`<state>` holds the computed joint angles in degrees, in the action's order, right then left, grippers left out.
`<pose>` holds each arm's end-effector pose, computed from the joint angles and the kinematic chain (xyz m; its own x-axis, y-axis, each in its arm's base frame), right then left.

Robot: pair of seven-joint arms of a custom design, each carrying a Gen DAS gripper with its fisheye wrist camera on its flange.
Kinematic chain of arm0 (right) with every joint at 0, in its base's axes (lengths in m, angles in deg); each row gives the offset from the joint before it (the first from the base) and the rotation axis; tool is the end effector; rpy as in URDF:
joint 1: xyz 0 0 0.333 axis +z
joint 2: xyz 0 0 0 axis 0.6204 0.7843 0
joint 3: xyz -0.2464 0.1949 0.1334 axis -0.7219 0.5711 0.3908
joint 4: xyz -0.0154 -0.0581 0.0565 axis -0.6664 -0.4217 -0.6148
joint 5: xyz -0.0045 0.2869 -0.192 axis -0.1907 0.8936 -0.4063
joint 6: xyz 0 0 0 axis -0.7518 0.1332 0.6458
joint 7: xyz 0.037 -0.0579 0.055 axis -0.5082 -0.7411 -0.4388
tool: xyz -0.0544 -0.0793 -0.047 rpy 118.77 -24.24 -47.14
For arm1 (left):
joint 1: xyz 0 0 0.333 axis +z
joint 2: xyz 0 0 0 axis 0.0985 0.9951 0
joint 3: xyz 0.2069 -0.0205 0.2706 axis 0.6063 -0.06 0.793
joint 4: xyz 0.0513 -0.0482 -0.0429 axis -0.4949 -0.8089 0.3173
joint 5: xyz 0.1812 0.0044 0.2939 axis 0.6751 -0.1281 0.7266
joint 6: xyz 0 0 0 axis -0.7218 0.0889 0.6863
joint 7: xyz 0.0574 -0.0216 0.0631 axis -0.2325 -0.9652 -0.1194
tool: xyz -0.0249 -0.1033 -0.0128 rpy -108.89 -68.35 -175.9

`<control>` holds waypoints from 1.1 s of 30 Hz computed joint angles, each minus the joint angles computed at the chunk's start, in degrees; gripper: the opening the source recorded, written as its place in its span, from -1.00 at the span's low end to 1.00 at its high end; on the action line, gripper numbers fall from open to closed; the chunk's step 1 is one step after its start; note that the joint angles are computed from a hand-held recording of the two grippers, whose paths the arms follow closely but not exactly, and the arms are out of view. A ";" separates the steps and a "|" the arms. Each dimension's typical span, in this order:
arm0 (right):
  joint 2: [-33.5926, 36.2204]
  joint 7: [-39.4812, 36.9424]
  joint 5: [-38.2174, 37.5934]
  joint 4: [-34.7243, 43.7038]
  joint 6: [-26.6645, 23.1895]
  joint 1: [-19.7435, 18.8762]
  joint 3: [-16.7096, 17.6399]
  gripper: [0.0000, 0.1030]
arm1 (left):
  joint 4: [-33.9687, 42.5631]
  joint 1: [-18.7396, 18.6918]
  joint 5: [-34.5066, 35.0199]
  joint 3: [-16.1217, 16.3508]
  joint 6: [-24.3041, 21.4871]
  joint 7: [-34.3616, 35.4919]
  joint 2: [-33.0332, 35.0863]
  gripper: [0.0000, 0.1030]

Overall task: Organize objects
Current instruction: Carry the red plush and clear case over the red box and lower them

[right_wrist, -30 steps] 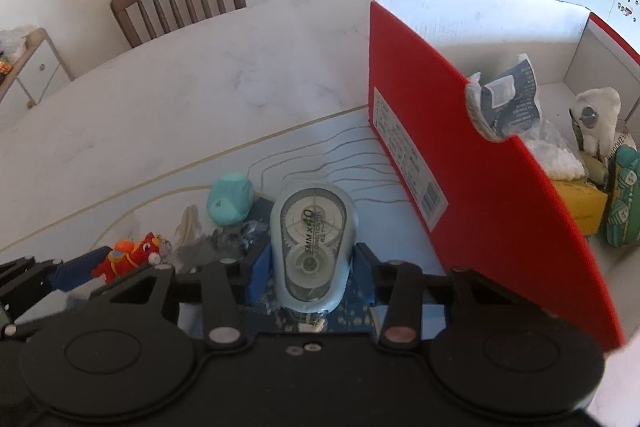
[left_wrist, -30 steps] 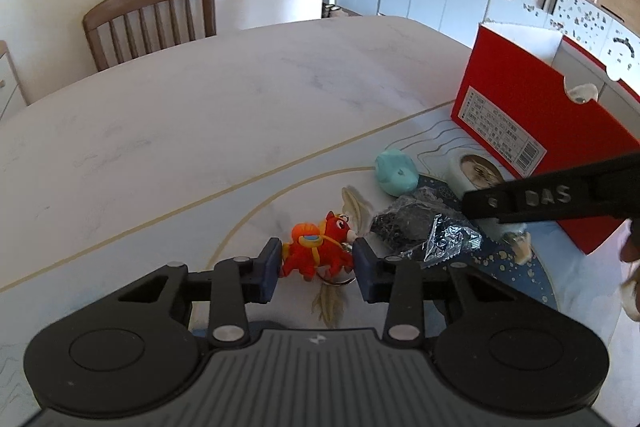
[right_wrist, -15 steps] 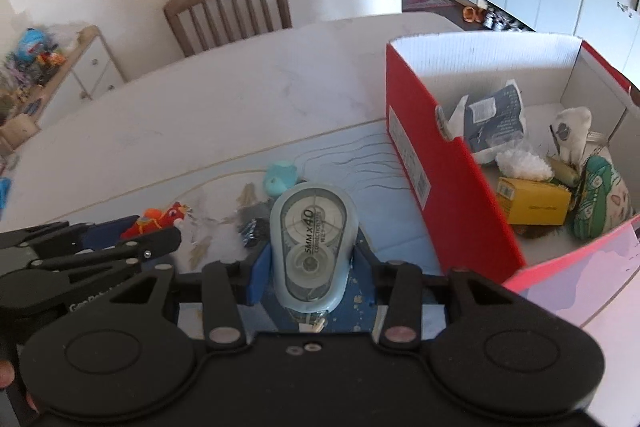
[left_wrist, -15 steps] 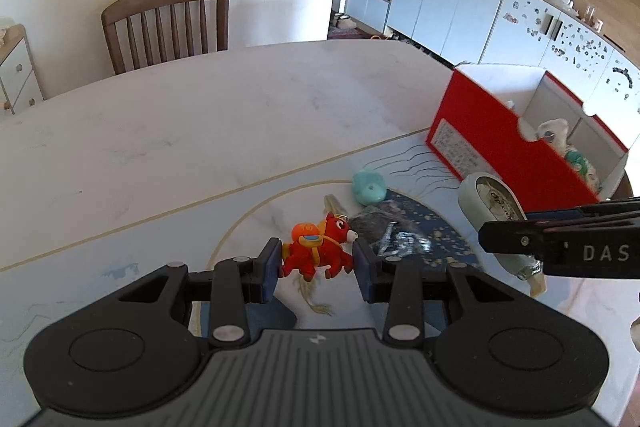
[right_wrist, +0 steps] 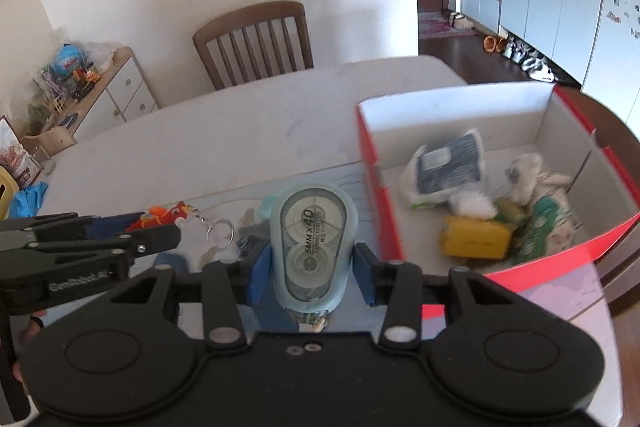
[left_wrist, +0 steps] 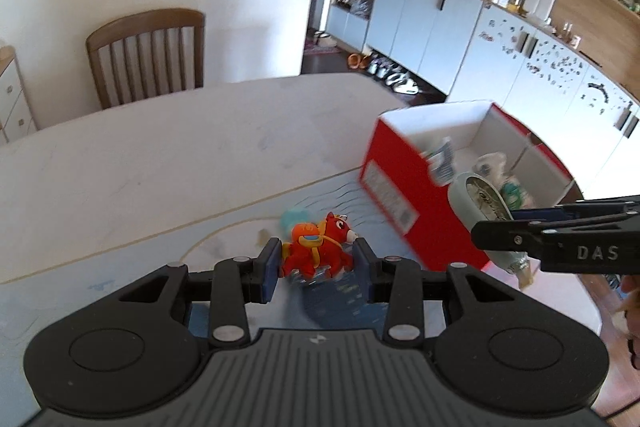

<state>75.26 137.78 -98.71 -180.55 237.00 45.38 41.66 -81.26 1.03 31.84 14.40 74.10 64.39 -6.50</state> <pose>0.5758 0.0821 0.4945 -0.1593 -0.9670 -0.1990 -0.7282 0.2512 -0.6377 0.6834 -0.1974 0.4680 -0.5794 -0.8044 0.1314 -0.6260 0.3359 -0.7038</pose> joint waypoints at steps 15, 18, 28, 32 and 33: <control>-1.79 -7.47 3.86 -1.77 2.98 -9.10 -3.52 -0.16 | 12.76 -10.06 7.73 0.96 -2.55 -8.05 6.02 -0.27; -1.04 -10.72 6.16 -1.18 3.26 -11.28 -3.30 -0.16 | 16.50 -12.24 9.70 1.32 -3.60 -10.27 8.16 -0.27; 2.67 -23.68 16.33 2.27 2.93 -17.84 0.38 -0.16 | 34.69 -19.34 16.77 4.06 -10.97 -18.42 18.17 -0.28; 4.45 -28.82 20.85 4.11 2.20 -20.29 2.58 -0.16 | 42.56 -21.57 20.23 5.80 -14.72 -21.65 22.86 -0.27; 5.09 -29.74 21.60 4.74 1.95 -20.59 2.82 -0.16 | 44.24 -22.02 21.11 6.27 -15.66 -22.40 23.92 -0.27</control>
<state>80.36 108.04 -77.11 -175.81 238.96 24.80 44.48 -37.03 -21.00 52.95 20.67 58.44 41.99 17.42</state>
